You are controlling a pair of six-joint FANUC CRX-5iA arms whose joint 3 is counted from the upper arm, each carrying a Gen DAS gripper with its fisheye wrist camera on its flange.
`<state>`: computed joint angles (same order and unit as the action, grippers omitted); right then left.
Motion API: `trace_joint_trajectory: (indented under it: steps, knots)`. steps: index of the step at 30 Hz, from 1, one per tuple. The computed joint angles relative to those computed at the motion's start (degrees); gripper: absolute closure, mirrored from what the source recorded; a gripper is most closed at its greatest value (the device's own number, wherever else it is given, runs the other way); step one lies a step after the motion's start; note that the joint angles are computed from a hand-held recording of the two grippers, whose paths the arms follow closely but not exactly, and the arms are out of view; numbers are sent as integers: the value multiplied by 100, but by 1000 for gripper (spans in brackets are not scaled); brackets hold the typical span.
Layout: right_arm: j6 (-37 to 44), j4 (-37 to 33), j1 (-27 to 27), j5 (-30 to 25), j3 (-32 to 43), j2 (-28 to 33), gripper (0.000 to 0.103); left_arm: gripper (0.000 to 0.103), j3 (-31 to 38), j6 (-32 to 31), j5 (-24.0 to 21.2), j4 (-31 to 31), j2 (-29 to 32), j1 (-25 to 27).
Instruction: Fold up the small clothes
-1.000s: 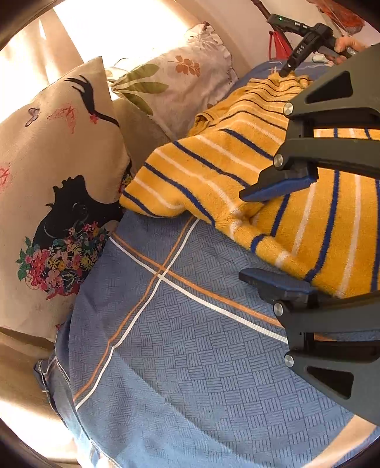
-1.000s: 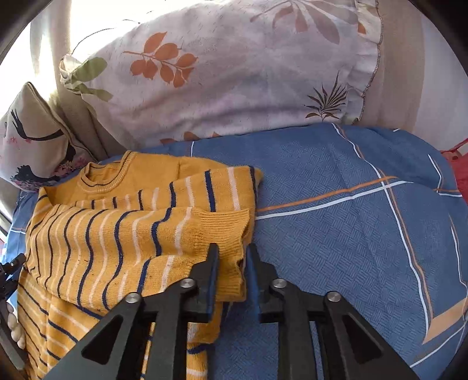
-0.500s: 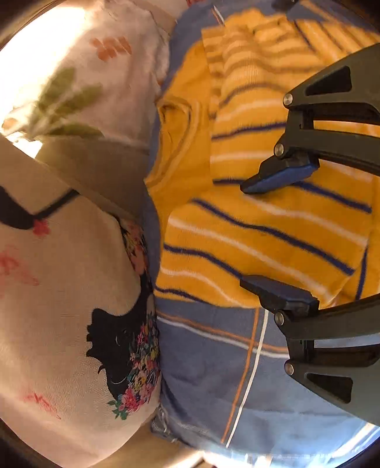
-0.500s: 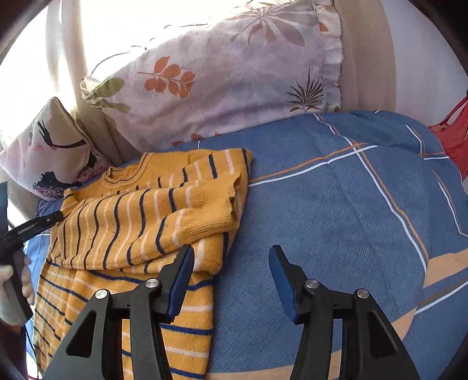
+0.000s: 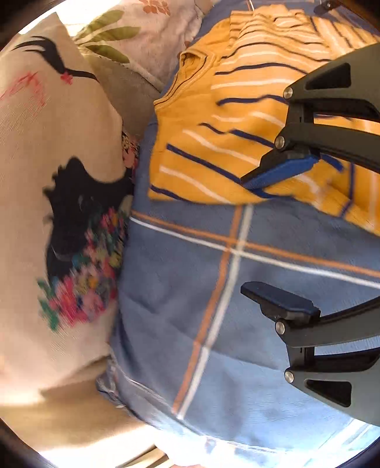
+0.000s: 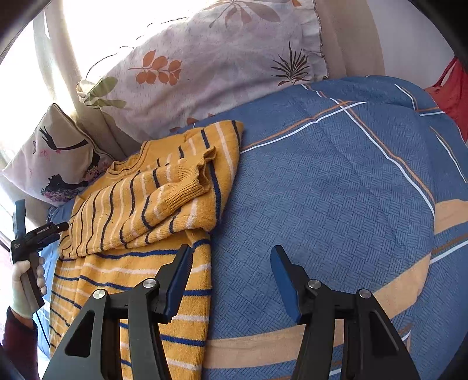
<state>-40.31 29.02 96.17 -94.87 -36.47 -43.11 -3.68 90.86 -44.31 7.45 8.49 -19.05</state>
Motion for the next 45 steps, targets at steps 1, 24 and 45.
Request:
trace_joint_trajectory:
  steps: [1,24,45]
  knots:
    - [-49,13,80,18,2,3,42,38,-232,-172,11,263,-117,137]
    - [-4179,2822,3744,786,-1509,-718,35,33,-5427,-4640,-1741,5629,-3796,1865]
    - [-4442,3008,3133,2544,-1269,437,92,96,-5873,-3586,-2401,4924,-5285,2331]
